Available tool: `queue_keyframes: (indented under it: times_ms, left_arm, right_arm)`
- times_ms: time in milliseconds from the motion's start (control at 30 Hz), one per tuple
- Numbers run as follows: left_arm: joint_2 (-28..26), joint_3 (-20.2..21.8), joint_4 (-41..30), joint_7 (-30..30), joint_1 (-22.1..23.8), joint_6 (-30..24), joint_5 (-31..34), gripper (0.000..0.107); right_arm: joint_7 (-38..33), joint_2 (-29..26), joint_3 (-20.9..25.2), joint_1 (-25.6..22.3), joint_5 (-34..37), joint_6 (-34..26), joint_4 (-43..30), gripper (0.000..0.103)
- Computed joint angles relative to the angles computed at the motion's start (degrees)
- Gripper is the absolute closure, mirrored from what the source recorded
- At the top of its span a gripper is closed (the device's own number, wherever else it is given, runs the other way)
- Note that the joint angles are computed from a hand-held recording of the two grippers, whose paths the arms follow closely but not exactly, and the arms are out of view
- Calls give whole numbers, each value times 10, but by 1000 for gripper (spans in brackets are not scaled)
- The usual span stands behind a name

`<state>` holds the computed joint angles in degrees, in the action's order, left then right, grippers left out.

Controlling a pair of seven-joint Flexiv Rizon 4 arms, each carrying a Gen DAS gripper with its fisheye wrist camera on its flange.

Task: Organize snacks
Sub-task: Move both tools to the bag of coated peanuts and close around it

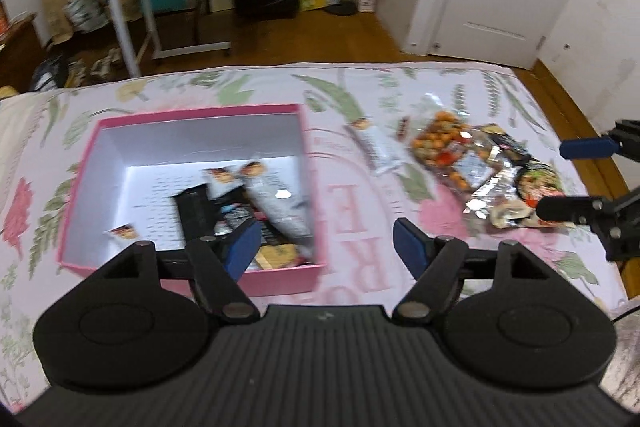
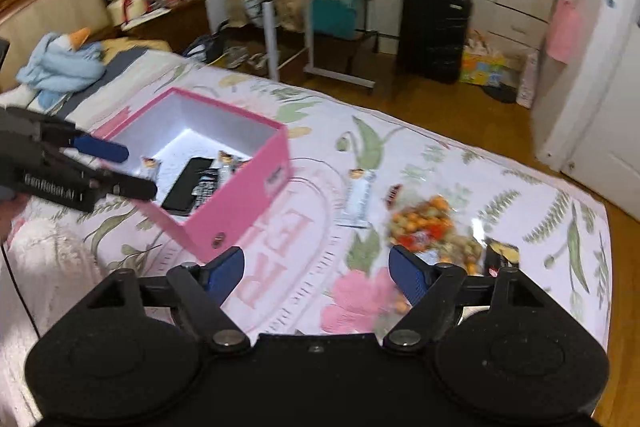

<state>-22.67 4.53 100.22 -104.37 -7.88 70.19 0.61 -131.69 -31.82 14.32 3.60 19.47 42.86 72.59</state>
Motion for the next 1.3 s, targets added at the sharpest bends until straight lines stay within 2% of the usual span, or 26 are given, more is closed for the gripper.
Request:
queue_keyframes:
  times_ms: [67,133,200,333,367,433,533,600,700,733,833,933,967,1100,1200,1300]
  left_arm:
    - [-16,-20,-15,14,4,1,-16,33]
    - [-34,-47,-22,38,13,24,-45,33]
    - [-53,-51,-42,46,7,29,-58,33]
    - [-97,-97,-78,82,22,44,-121,33]
    - [-111,-106,-89,87,25,52,-137,33]
    - [-142,-101,-119,83,13,58,-149,33]
    - [-192,-59,-188,44,-20,13,-146,33]
    - [-225,-64,-225,39,-20,-4,-148,34]
    - [-266,-67,-272,15,-20,-34,-159,37]
    - [-279,-73,-278,7,-19,-24,-165,37]
    - [-314,-104,-286,2,-9,31,-186,39]
    - [-347,-142,-297,21,7,70,-205,41]
    - [-357,-151,-303,25,11,73,-212,41]
    - [-394,-245,-304,72,56,99,-259,41]
    - [-415,-285,-309,104,74,92,-286,41]
    - [-428,-311,-313,137,81,111,-302,41]
  right_arm:
    - [-7,-11,2,-12,10,-11,-16,19]
    - [-25,-25,4,-23,16,-23,-34,19]
    - [-24,-38,-2,-22,13,-23,-48,15]
    - [-26,-70,-13,-13,-14,-19,-71,13]
    - [-26,-80,-16,-9,-26,-28,-80,10]
    - [-19,-99,-32,9,-66,-46,-91,9]
    - [-15,-119,-56,38,-126,4,-71,9]
    - [-12,-137,-59,43,-151,31,-72,9]
    - [-37,-169,-30,26,-140,115,-74,9]
    - [-54,-179,-13,17,-131,141,-75,9]
    - [-58,-208,-19,21,-150,159,-87,9]
    - [-56,-226,-30,27,-174,205,-79,9]
    - [-50,-232,-27,25,-178,202,-84,8]
    - [-53,-244,4,9,-172,146,-114,8]
    - [-87,-235,12,7,-171,129,-99,8]
    - [-85,-222,-20,32,-189,194,-50,8]
